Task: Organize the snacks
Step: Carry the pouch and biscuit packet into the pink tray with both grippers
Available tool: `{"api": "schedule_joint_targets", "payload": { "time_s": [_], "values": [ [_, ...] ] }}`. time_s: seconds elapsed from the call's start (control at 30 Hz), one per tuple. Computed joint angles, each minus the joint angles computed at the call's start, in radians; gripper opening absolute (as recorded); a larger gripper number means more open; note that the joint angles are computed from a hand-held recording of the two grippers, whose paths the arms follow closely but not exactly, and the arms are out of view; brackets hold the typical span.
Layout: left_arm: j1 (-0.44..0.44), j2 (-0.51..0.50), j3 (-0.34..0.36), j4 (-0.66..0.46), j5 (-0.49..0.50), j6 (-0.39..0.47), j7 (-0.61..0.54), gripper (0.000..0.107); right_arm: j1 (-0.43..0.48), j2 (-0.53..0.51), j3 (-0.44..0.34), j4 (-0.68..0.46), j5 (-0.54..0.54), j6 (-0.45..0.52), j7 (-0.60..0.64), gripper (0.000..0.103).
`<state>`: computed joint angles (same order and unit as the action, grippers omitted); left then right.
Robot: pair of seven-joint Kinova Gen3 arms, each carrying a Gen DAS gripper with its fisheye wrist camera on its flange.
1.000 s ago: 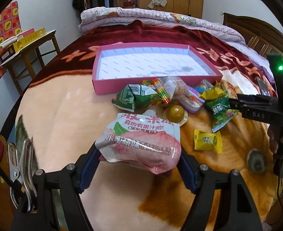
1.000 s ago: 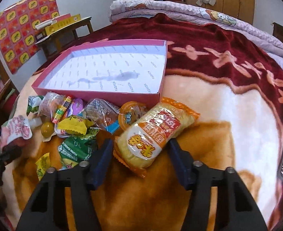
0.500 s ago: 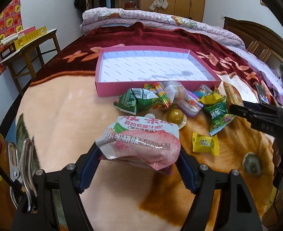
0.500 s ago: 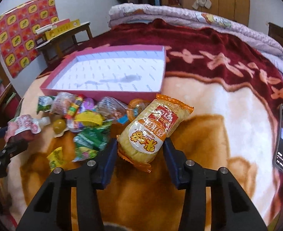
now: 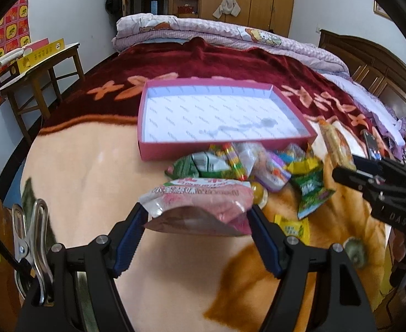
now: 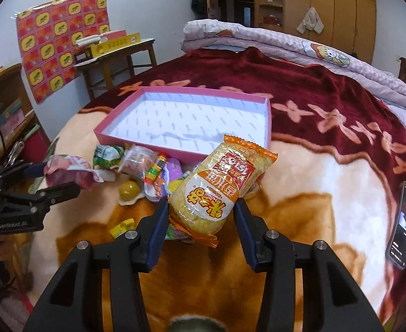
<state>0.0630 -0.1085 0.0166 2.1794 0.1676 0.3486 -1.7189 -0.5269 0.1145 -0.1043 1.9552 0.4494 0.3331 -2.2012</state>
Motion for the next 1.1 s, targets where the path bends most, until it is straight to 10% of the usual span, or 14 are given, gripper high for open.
{"api": "schedule_joint_targets", "payload": {
  "time_s": [1.1],
  "values": [
    [-0.009,0.018,-0.011,-0.147,0.015,0.006,-0.012,0.074,0.048,0.037,-0.020,-0.099,-0.268,-0.013,0.293,0.048]
  ]
}}
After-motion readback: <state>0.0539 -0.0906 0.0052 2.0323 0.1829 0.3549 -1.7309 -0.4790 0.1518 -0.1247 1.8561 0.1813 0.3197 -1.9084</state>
